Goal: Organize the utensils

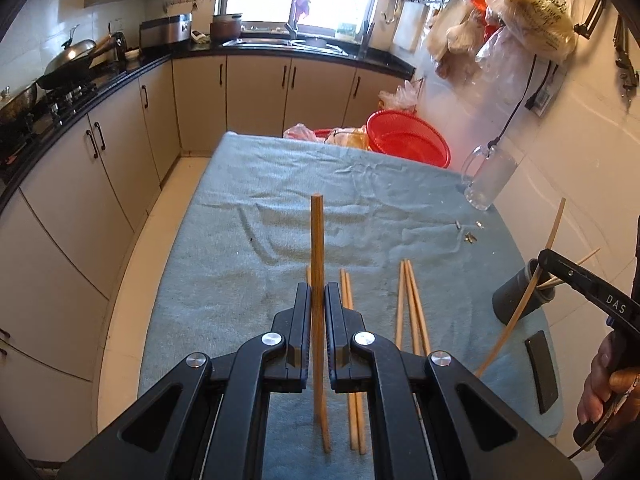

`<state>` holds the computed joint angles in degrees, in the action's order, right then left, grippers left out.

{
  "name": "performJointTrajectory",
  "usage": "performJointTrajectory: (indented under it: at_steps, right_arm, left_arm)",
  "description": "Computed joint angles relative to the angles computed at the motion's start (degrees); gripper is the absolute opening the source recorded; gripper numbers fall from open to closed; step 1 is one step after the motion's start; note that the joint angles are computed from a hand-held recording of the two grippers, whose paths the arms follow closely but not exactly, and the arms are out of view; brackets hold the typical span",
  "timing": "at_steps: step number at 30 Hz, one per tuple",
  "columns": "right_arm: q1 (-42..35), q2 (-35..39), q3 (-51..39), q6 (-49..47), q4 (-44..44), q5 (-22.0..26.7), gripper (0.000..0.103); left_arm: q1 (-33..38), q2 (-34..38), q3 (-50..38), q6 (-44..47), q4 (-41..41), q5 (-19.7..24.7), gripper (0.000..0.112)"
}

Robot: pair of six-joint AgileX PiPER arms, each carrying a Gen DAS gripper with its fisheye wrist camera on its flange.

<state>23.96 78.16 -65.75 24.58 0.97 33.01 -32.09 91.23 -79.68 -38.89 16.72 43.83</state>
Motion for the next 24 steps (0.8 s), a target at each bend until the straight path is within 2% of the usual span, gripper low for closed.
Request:
performJointTrajectory:
  at_steps: [12,18,24]
  right_arm:
    - [-3.6,-7.9,0.4,-5.3,5.5,0.5,0.007]
    - [-6.8,-12.0,-0.8,-6.6,7.4,1.8,0.007]
    - [-15.1,-16.5,-2.0,-12.1,13.5,4.5,0.007]
  left_arm:
    - [-5.1,-2.6,-4.0,-5.9,7.1,4.5,0.006]
    - [-7.4,-0.7,-10.3,-4.9,8.2,7.2,0.006]
    - [-9.0,3.4,-19.3,-1.1,6.1,9.3,0.006]
